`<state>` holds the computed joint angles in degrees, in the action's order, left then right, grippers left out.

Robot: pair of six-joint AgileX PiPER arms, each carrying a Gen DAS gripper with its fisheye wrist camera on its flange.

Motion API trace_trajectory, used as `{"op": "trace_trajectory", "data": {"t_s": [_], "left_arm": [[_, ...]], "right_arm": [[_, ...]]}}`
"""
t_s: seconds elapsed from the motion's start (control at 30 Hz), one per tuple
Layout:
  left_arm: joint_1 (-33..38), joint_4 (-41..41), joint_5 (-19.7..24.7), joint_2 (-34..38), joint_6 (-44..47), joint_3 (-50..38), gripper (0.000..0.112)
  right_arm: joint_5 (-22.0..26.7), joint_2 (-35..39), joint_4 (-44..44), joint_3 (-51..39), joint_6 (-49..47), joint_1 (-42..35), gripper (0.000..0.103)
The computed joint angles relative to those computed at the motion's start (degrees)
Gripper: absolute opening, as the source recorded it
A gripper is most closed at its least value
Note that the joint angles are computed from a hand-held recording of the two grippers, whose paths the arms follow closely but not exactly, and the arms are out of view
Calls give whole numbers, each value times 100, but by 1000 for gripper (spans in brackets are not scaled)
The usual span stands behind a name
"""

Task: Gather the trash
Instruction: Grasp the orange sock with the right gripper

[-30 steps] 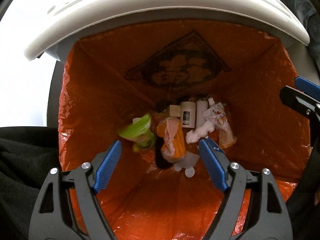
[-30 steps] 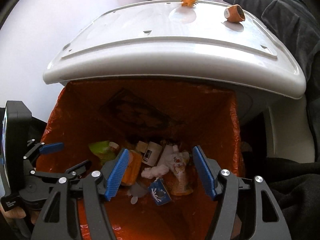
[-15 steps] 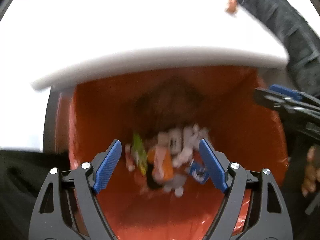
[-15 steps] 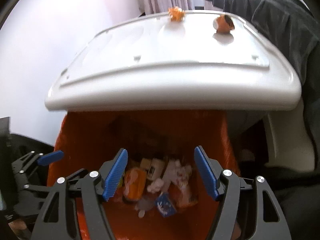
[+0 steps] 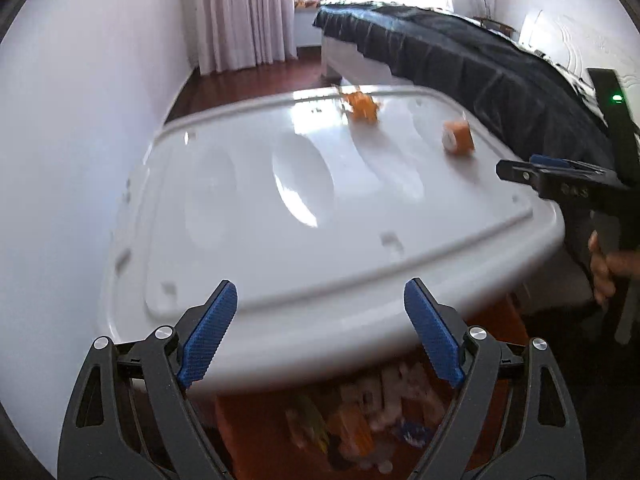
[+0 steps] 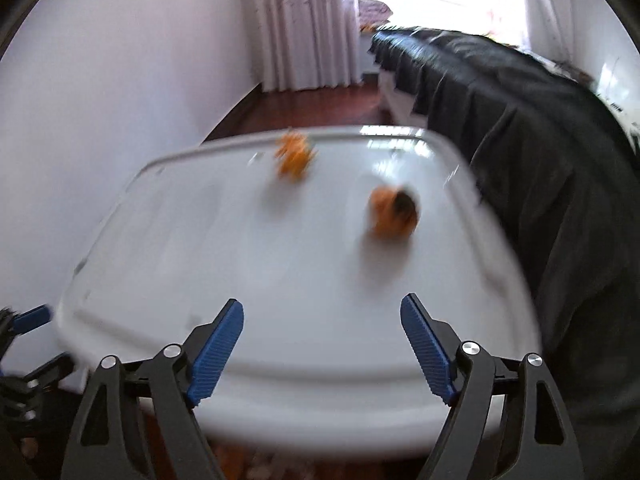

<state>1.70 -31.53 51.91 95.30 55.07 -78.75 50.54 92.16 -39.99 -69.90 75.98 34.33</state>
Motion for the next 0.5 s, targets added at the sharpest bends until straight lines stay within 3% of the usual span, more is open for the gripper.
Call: {"op": "trace_trajectory", "data": {"t_s": [0.2, 0.27, 0.37, 0.5], "left_arm": [[-149, -77, -27, 611, -295, -821, 84], [-179, 51, 217, 861, -724, -1102, 84], [-163, 26, 935, 1300, -1168, -1707, 84], [-282, 184, 908, 1294, -1278, -1768, 84]], "right_arm": [[-463, 713, 115, -479, -607, -1135, 84], [-591, 1062, 345, -734, -788, -1475, 84], [-604, 1565, 489, -1219, -1056, -1755, 84], [-524, 2080, 737, -1736, -1292, -1941, 84]]}}
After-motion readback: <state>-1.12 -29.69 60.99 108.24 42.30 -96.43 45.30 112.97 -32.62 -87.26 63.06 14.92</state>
